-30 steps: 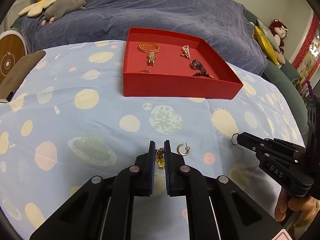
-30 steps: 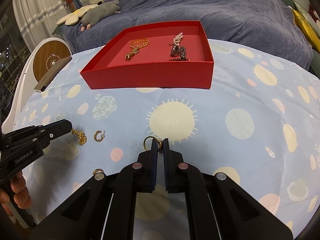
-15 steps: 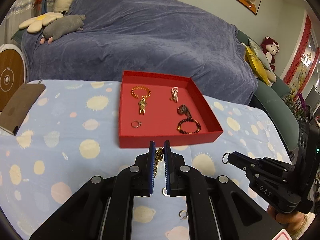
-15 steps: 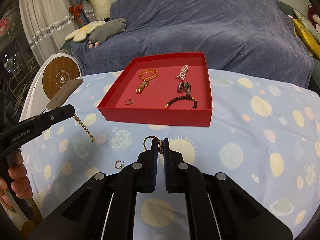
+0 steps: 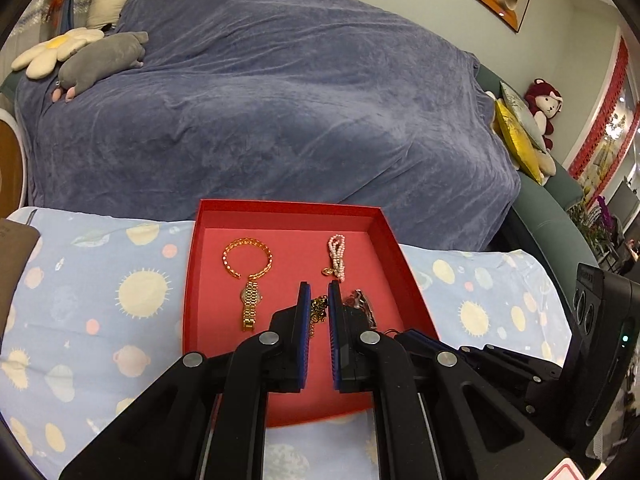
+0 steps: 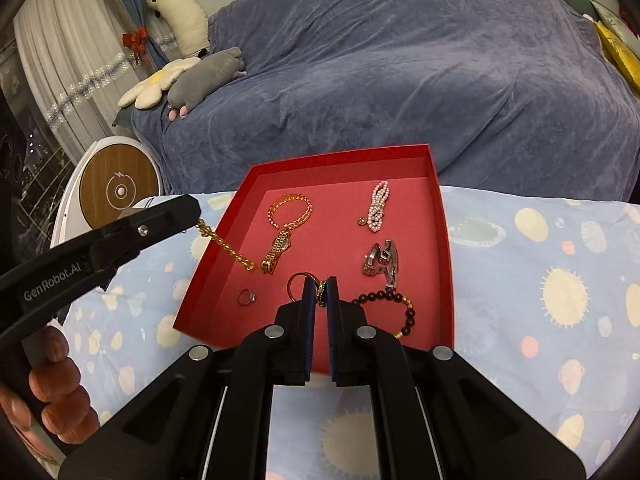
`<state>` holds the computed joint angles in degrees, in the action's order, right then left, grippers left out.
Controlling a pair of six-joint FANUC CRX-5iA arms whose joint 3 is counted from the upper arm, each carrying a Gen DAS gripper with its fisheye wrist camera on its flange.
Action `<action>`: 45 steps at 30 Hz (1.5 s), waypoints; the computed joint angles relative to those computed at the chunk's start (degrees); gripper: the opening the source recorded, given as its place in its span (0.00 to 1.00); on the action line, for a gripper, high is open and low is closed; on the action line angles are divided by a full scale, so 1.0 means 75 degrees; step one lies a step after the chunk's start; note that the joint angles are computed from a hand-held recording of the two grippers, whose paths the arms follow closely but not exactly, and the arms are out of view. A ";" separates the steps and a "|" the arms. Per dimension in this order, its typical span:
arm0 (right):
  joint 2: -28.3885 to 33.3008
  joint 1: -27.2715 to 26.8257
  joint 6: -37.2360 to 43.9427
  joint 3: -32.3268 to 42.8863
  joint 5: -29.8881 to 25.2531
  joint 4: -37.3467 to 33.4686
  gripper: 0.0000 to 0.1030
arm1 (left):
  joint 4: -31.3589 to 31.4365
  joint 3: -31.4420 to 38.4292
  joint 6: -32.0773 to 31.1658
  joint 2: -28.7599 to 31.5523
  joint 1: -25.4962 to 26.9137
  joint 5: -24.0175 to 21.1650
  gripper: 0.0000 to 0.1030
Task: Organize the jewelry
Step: 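Carry the gold chain and gold ring into the red box and open both tools, then lift both tools out of the box toward the two hoop earrings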
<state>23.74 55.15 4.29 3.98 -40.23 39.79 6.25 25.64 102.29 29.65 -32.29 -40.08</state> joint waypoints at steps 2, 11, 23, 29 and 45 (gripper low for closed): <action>0.0263 -0.0139 0.0287 0.0288 0.0093 -0.0343 0.05 | -0.0109 0.0379 0.0089 0.0343 0.0013 -0.0173 0.06; 0.1113 -0.0405 0.1273 0.1185 -0.0073 -0.1149 0.05 | -0.0066 0.1213 0.0046 0.1260 0.0124 -0.0549 0.06; 0.0689 -0.0262 0.0554 0.0510 -0.0036 -0.0314 0.12 | -0.1570 0.1611 0.0981 0.1273 -0.0201 -0.1075 0.15; -0.0084 0.0139 0.0061 -0.0298 -0.0165 0.0019 0.12 | -0.1896 0.0677 0.1249 0.0441 -0.0333 -0.0884 0.24; -0.1554 0.1815 -0.1569 -0.2057 -0.0705 0.0635 0.12 | -0.2738 -0.2232 0.2425 -0.2089 -0.0782 -0.0606 0.38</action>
<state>12.08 68.76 -7.48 -11.45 -45.52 44.56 -14.28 8.90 120.47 13.99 -38.15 -44.62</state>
